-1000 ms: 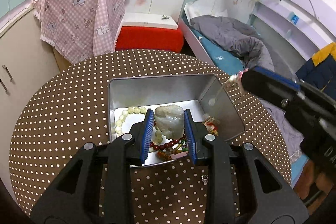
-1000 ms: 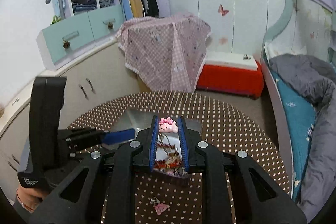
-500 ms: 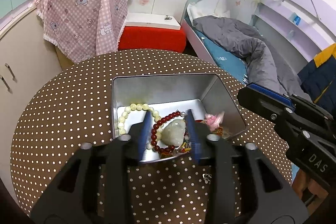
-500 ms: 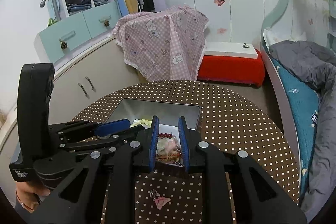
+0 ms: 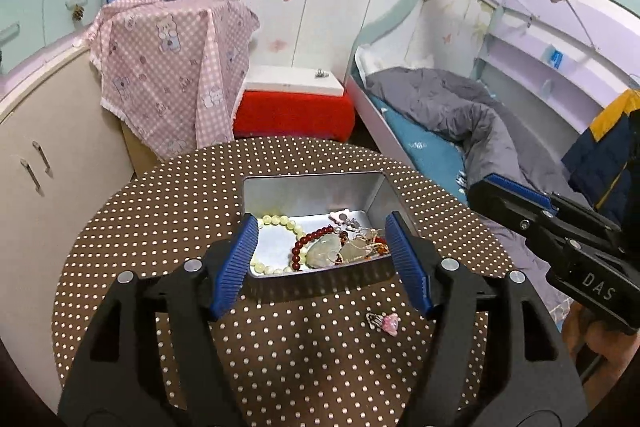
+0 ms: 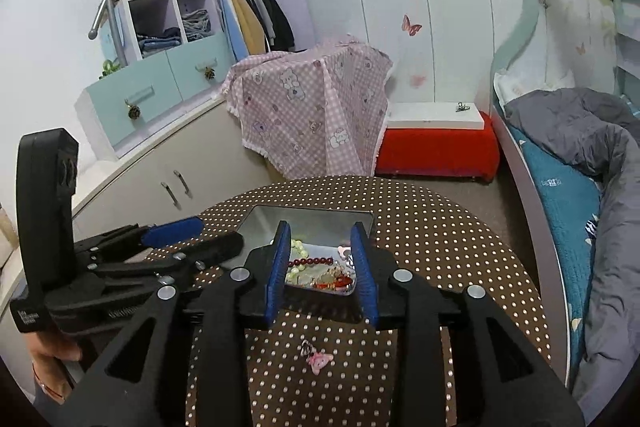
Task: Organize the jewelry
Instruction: 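Grasp the remaining pink pig charm on the table with the right tool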
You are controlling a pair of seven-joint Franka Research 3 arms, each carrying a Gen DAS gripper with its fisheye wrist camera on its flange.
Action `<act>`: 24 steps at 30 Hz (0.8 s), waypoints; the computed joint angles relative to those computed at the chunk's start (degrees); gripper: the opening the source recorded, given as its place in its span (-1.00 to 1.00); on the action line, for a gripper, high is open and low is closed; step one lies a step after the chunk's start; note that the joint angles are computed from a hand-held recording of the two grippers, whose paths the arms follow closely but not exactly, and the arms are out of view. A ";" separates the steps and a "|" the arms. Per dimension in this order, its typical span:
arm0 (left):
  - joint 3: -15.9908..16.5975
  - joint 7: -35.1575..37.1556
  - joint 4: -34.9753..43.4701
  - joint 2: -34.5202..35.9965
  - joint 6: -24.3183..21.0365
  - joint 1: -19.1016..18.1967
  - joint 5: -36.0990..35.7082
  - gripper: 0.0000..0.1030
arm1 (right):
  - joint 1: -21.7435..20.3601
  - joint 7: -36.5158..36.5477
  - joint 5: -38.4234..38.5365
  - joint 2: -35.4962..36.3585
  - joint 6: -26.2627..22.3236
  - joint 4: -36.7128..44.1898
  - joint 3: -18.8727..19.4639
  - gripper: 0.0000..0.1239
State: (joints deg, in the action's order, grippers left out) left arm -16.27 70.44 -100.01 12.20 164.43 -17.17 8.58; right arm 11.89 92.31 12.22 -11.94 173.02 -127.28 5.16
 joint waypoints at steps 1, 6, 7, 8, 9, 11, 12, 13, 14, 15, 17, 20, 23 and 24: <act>0.22 -0.42 -0.38 -0.37 0.19 -0.17 0.40 0.28 | -0.11 0.27 -0.13 -0.41 0.31 -0.51 0.16 -0.49; 2.74 -7.34 -5.15 -3.72 1.35 -1.82 7.65 0.28 | -1.52 2.23 -1.80 -2.93 0.58 -4.04 1.66 -0.43; 2.86 -8.23 -6.08 -4.24 1.44 -1.79 8.59 0.28 | -2.00 2.83 -2.45 -3.16 0.29 -4.62 2.14 -0.43; 2.98 -9.18 -6.81 -4.70 1.41 -1.75 9.50 0.28 | -2.29 3.30 -2.96 -3.32 0.11 -5.05 2.44 -0.42; 3.13 -10.22 -7.59 -5.20 1.27 -1.70 10.44 0.28 | -2.62 3.90 -3.55 -3.30 -0.33 -5.55 2.84 -0.41; 2.91 -11.07 -9.17 -6.01 1.23 -1.17 10.55 0.28 | -2.50 4.61 -4.02 -2.86 -1.35 -6.25 2.92 -0.40; 2.63 -10.97 -10.24 -6.60 1.59 -0.85 10.03 0.28 | -2.37 4.88 -4.22 -2.78 -1.63 -6.64 2.89 -0.39; 2.57 -11.28 -11.20 -6.98 1.87 -0.62 9.91 0.28 | -2.42 5.33 -4.66 -2.43 -2.17 -6.87 3.04 -0.38; 2.61 -11.91 -11.69 -7.19 1.78 -0.56 10.40 0.28 | -2.39 5.76 -5.14 -1.91 -2.81 -6.92 3.17 -0.37; 2.67 -12.48 -12.31 -7.47 1.58 -0.50 11.00 0.28 | -2.01 5.86 -5.24 -1.64 -3.19 -7.11 3.01 -0.36; 2.64 -13.32 -13.14 -7.59 0.95 -0.31 11.52 0.28 | -1.41 6.05 -5.63 -0.50 -4.56 -6.69 2.76 -0.36; 2.23 -12.71 -14.10 -7.57 0.65 0.14 9.70 0.28 | -0.25 5.96 -6.28 1.72 -6.81 -5.55 2.32 -0.36; 2.21 -12.93 -14.56 -7.63 0.52 0.30 9.51 0.28 | -0.16 7.76 -9.58 3.82 -8.66 -3.82 2.52 -0.35; 2.22 -12.95 -14.82 -7.75 0.64 0.37 9.45 0.28 | -0.01 8.21 -10.61 4.65 -9.38 -2.95 2.46 -0.35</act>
State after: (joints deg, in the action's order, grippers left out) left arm -14.05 57.49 -114.83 4.45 165.07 -16.81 18.03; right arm 11.88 100.52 1.62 -7.29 163.64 -130.23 7.62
